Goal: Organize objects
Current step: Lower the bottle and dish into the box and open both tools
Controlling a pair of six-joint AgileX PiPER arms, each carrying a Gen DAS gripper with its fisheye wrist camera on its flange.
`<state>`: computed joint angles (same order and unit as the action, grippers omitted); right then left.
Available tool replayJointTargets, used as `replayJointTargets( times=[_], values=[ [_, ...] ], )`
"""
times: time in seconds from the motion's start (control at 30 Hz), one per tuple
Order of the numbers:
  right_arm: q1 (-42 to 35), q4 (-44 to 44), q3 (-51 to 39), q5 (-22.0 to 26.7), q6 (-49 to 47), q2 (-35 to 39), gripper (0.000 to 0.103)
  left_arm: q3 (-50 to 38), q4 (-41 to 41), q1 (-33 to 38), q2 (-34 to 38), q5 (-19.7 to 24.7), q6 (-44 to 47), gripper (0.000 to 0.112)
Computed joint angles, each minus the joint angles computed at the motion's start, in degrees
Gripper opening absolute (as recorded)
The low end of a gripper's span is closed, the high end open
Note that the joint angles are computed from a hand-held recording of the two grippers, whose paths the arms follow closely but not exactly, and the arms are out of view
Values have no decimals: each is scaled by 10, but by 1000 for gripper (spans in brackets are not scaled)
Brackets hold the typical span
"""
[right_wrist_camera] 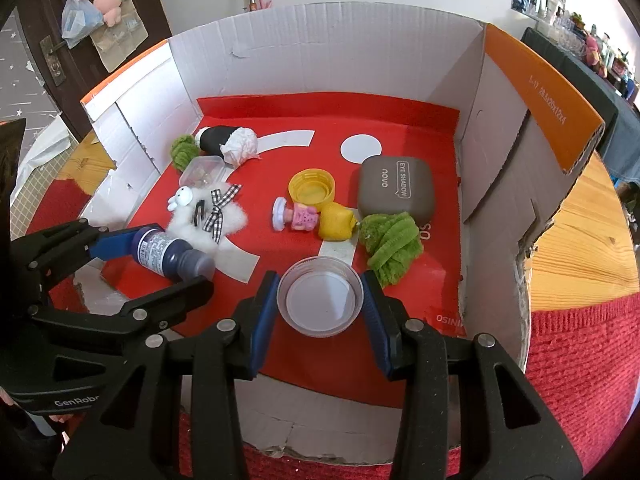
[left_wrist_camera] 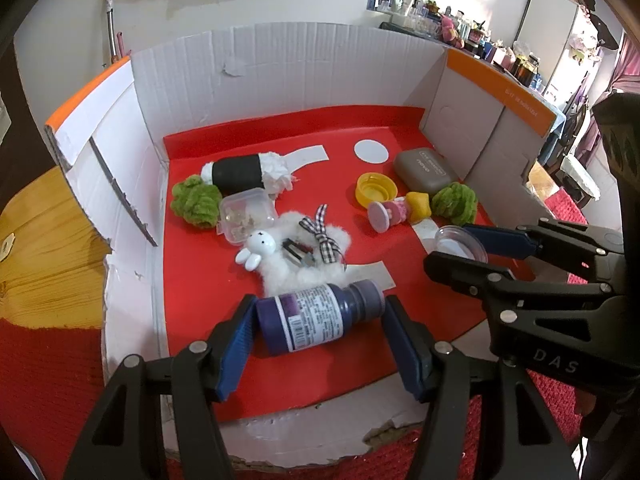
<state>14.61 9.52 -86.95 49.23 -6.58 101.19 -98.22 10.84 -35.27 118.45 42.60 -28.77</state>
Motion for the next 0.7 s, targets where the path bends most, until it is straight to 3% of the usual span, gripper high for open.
replayJointTargets(
  times=[0.53,0.7],
  values=[
    [0,10,9,-14,-7,-5,40,3,30,-9,-4,8,-18,66],
    [-1,13,28,-33,-8,-26,49,20,57,-19,-19,2,-41,66]
  ],
)
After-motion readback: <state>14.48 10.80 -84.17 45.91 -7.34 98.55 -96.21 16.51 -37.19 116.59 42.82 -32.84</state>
